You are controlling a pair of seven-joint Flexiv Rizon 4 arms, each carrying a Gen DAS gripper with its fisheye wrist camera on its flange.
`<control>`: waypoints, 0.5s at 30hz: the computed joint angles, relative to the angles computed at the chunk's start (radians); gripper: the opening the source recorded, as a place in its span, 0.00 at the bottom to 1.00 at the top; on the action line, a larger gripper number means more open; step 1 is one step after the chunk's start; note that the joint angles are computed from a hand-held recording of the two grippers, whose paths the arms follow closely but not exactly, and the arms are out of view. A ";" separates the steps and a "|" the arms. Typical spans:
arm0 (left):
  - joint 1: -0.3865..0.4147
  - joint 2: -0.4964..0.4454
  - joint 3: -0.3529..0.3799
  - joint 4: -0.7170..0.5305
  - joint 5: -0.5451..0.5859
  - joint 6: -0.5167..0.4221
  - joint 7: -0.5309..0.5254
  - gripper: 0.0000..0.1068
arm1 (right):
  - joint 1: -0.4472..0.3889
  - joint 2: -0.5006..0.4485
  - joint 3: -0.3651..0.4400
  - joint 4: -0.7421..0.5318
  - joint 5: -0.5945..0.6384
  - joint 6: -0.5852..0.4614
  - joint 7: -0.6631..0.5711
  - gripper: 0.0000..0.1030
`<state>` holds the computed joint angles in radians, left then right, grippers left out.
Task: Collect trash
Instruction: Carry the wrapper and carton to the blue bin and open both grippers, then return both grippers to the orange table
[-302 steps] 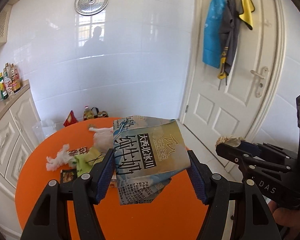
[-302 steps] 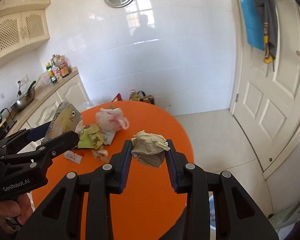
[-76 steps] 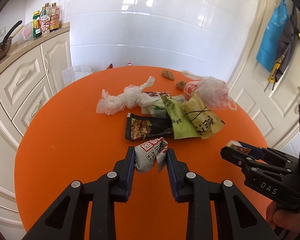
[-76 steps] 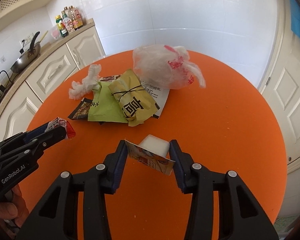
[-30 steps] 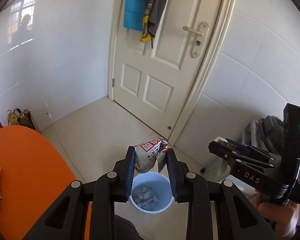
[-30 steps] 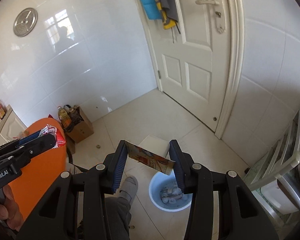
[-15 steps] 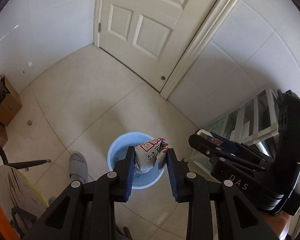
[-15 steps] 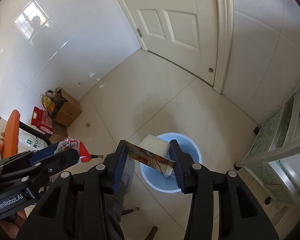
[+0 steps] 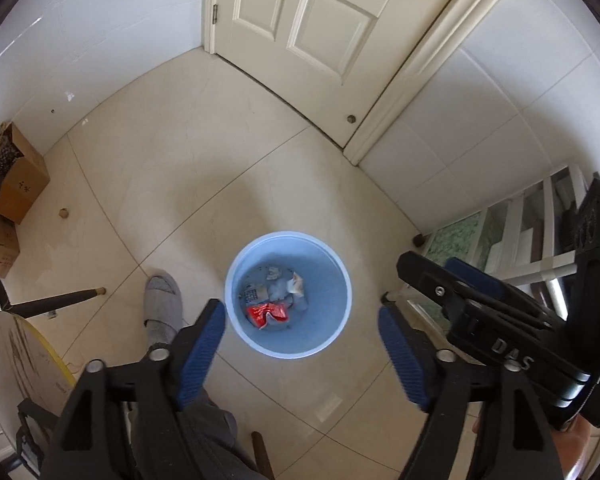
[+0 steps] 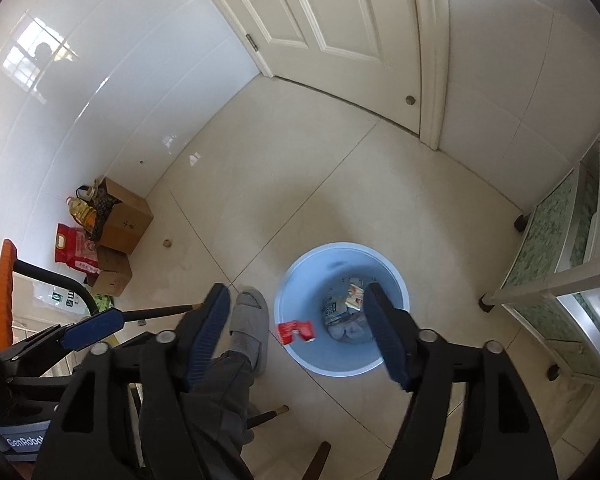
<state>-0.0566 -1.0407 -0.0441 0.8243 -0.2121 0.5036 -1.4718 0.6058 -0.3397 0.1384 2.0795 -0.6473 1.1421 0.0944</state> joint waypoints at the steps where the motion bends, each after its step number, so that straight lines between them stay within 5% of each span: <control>1: -0.003 0.014 0.004 0.023 0.005 0.017 -0.004 0.77 | 0.007 0.007 -0.007 0.005 -0.011 -0.014 0.017 0.90; 3: -0.013 0.053 0.014 0.088 0.019 0.065 -0.017 0.84 | 0.015 0.023 -0.014 0.014 -0.036 -0.045 0.057 1.00; 15: -0.038 0.325 0.031 0.462 0.071 0.304 -0.046 0.85 | 0.022 0.104 0.054 -0.003 -0.090 -0.179 0.129 1.00</control>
